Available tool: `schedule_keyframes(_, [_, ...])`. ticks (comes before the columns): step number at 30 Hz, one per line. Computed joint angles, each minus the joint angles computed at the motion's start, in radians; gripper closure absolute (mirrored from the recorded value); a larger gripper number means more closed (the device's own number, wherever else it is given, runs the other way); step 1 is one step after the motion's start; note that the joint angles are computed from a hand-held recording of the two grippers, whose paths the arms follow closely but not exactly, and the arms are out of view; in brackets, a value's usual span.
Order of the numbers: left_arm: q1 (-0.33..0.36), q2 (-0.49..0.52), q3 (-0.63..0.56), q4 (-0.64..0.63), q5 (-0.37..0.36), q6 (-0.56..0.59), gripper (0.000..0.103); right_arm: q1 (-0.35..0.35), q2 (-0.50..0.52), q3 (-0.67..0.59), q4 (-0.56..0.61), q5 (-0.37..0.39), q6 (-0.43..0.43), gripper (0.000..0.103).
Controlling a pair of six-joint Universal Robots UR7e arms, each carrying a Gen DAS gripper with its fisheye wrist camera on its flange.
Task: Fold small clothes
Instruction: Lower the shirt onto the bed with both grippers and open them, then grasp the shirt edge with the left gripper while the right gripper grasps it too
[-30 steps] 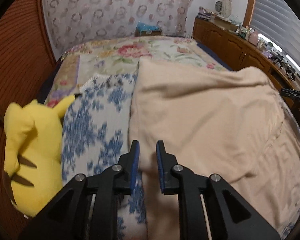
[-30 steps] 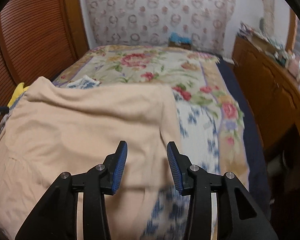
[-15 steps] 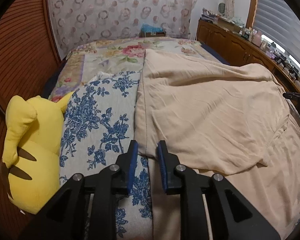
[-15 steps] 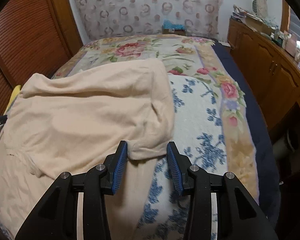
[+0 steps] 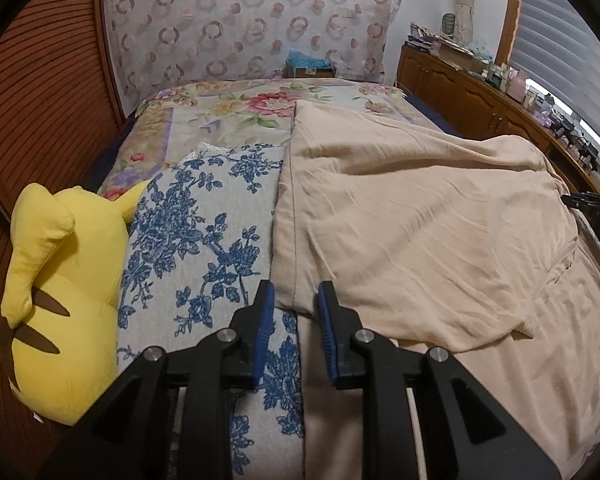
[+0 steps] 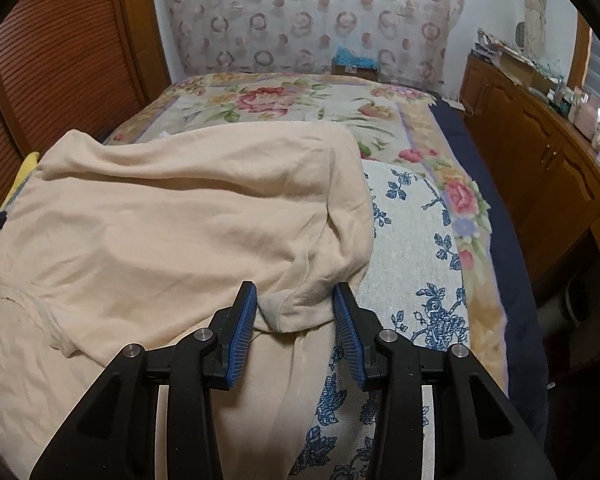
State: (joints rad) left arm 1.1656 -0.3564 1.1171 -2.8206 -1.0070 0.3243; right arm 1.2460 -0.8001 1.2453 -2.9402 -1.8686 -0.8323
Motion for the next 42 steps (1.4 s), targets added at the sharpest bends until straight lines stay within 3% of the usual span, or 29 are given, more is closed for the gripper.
schedule_keyframes(4, [0.007,-0.025,0.011,0.052,-0.031,-0.073,0.083,0.001,-0.006,0.010,-0.008,0.019,-0.021,0.093])
schedule_keyframes(7, [0.015,-0.043,0.022,0.082,-0.064,-0.116,0.083,-0.004,-0.034,0.043,-0.029,0.102,-0.022,0.097])
schedule_keyframes(19, [0.009,0.008,-0.059,0.113,-0.092,-0.099,0.084,0.011,-0.040,0.044,-0.048,0.128,-0.053,0.098])
schedule_keyframes(20, [0.009,0.010,-0.056,0.096,-0.099,-0.082,0.099,0.011,-0.041,0.048,-0.054,0.128,-0.057,0.098])
schedule_keyframes(22, [0.001,0.017,-0.060,0.081,-0.069,-0.059,0.101,0.012,-0.045,0.057,-0.070,0.133,-0.070,0.099])
schedule_keyframes(33, [-0.043,-0.068,0.061,-0.167,-0.121,0.004,0.103,0.033,-0.116,0.135,-0.146,0.198,-0.070,0.099])
schedule_keyframes(38, [-0.054,-0.118,0.138,-0.258,-0.168,-0.009,0.103,0.042,-0.173,0.220,-0.212,0.224,-0.082,0.100])
schedule_keyframes(42, [-0.068,-0.162,0.224,-0.323,-0.159,-0.008,0.103,0.040,-0.226,0.305,-0.254,0.238,-0.095,0.100])
